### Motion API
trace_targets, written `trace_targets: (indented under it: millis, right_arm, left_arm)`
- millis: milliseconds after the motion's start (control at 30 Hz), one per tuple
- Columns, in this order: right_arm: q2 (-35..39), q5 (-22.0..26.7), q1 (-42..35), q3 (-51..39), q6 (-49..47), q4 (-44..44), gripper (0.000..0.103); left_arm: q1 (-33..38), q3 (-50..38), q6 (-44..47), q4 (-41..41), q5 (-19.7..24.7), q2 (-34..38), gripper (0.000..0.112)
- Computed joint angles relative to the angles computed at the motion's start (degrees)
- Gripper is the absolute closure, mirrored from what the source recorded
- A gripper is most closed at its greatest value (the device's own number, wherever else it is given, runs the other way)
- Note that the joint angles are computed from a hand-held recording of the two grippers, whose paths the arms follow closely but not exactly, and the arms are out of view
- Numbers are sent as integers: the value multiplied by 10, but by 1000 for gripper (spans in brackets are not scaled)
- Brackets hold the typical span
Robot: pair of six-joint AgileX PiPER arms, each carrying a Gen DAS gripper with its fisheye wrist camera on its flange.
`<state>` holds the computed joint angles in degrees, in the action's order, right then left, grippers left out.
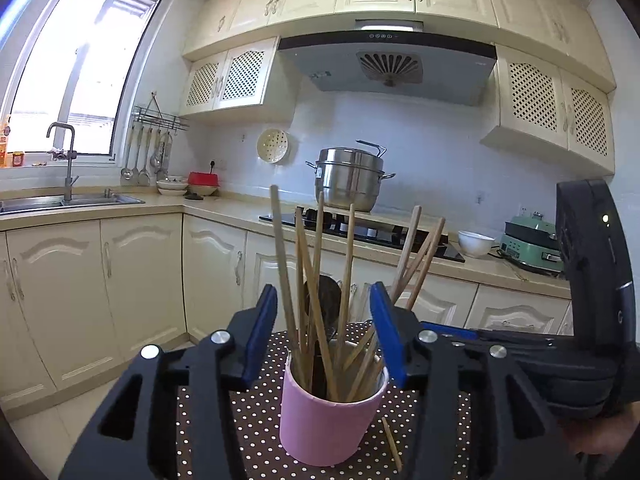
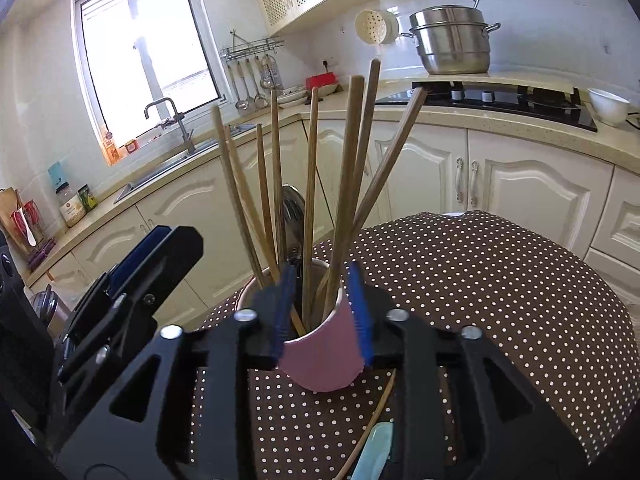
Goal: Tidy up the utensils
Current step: 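Open both tools to release the chopsticks into the pink cup, then grasp the mint-green knife with the right tool while the left tool grasps the last chopstick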
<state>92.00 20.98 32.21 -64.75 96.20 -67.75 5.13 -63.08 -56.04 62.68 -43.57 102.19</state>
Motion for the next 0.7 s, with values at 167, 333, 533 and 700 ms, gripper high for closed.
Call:
trace_targets:
  millis: [167, 333, 533, 700]
  right_arm:
    - [-27, 27, 22, 16, 14, -9, 56]
    - [-54, 61, 49, 30, 17, -7, 53]
    - [-85, 99, 80, 54, 13, 10, 52]
    - [-113, 118, 100, 86, 5, 40, 50]
  left_arm:
    - [9, 22, -10, 12, 7, -33, 60]
    - [13, 50, -30, 39, 19, -78, 57]
    - [18, 71, -87, 116, 36, -121, 54]
    - [21, 68, -208, 263, 53, -136, 44]
